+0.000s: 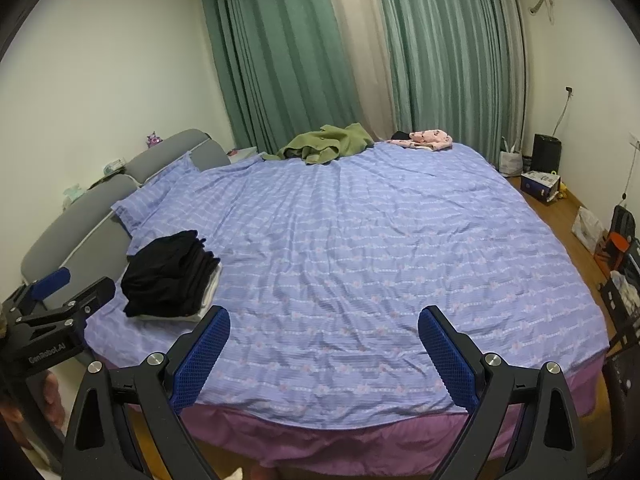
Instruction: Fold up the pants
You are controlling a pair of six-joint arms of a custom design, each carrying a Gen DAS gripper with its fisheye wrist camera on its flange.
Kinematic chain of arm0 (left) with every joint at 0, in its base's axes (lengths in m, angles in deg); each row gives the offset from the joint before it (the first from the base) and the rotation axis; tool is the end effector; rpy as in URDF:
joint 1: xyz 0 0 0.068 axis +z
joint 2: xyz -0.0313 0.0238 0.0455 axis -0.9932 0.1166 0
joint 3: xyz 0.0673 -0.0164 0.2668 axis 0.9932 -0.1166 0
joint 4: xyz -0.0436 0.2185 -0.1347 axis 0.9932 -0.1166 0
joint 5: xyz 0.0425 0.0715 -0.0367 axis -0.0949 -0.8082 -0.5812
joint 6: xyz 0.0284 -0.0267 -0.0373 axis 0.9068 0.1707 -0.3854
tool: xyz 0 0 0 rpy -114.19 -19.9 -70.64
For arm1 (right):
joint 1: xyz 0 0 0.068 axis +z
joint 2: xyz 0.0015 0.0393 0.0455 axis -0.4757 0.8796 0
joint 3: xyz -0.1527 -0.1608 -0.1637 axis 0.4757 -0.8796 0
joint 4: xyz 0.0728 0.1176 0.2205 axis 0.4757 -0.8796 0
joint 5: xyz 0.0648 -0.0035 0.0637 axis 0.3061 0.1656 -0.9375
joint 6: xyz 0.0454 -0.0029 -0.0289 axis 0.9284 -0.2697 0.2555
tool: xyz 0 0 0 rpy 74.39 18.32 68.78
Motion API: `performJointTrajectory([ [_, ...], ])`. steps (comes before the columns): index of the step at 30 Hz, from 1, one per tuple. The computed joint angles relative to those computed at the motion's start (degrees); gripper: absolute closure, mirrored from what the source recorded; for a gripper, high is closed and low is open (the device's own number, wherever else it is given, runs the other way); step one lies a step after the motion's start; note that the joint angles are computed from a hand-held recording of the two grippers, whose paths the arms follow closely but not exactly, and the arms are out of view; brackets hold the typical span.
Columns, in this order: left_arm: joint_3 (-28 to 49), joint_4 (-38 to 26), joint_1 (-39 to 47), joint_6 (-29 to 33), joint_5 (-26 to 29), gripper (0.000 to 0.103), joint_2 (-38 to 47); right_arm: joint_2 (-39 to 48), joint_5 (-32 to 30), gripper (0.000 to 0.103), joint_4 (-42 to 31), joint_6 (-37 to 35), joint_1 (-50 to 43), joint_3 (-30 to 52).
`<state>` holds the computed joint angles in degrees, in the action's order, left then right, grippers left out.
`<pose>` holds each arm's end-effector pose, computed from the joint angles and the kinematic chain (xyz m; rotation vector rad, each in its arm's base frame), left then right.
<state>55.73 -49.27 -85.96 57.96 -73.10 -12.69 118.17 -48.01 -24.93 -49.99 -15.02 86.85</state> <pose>0.2452 -0.0043 0.4565 -0.1132 2.1749 0.1633 0.2726 0.0682 0.4384 -0.1768 2.2029 0.2984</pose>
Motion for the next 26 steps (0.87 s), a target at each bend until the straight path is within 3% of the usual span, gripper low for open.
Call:
performJointTrajectory([
  [26, -1.69, 1.06, -1.07, -1.55, -1.75, 0.000, 0.13, 1.32, -2.02, 0.007, -0.02, -1.71, -1.88, 0.68],
])
